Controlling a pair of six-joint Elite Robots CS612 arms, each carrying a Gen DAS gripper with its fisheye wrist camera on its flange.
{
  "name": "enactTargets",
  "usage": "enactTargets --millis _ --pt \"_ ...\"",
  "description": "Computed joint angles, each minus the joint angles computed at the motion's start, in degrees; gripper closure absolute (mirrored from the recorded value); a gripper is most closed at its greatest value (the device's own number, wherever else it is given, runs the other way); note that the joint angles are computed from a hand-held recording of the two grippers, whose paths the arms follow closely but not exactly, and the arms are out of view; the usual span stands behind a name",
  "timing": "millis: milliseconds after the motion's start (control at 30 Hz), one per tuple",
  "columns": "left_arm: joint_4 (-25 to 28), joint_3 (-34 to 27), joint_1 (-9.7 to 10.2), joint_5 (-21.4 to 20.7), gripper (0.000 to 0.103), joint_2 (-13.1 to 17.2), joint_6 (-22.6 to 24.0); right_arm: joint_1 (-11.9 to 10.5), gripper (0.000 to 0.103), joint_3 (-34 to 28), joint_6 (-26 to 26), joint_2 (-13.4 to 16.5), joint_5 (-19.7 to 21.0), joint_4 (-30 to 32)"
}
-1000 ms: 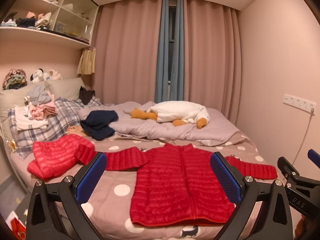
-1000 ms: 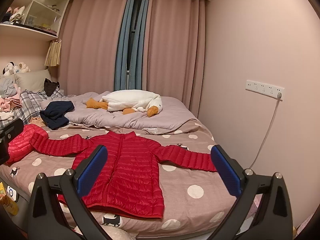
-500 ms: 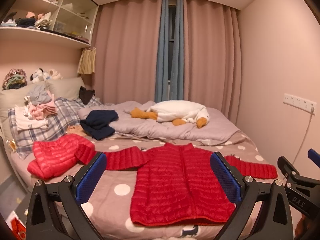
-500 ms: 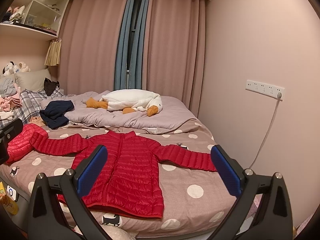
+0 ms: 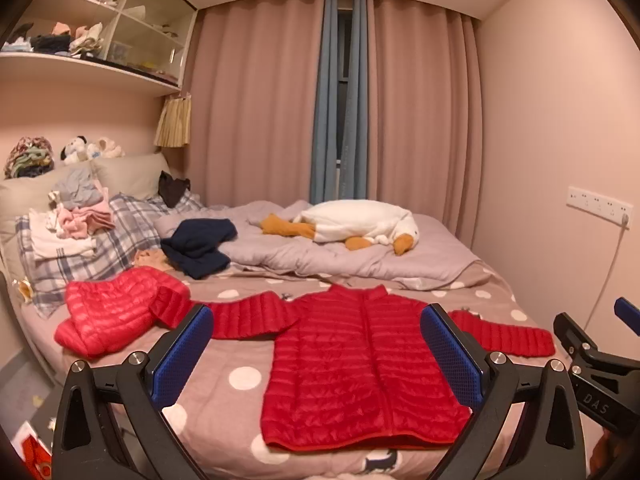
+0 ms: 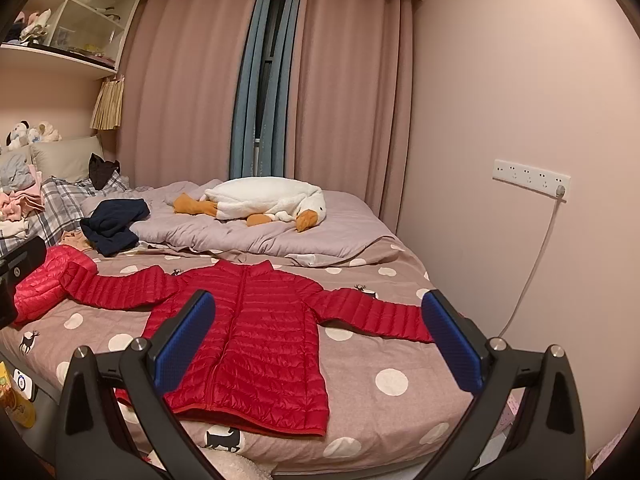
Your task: Fold large clothes
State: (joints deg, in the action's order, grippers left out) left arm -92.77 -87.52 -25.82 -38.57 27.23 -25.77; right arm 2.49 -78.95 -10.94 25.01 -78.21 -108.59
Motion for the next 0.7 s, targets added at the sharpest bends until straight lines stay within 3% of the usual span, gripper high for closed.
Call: enactTargets --millis 500,633,700 --pt "0.45 0.46 0.32 -0.66 0.001 -0.1 -0.55 0.08 0.0 -0.03 0.08 -0.03 0.0 0.34" --pt "-0.89 2.66 1.89 -2.13 0.001 -0.67 -0.94 -0.21 0.0 2.14 1.31 -0.66 1.91 -1.87" --pt "-0.68 4.55 3.44 -1.78 0.001 -1.25 -3.57 -0.45 0.0 5.48 2.73 -1.92 2.3 -3.78"
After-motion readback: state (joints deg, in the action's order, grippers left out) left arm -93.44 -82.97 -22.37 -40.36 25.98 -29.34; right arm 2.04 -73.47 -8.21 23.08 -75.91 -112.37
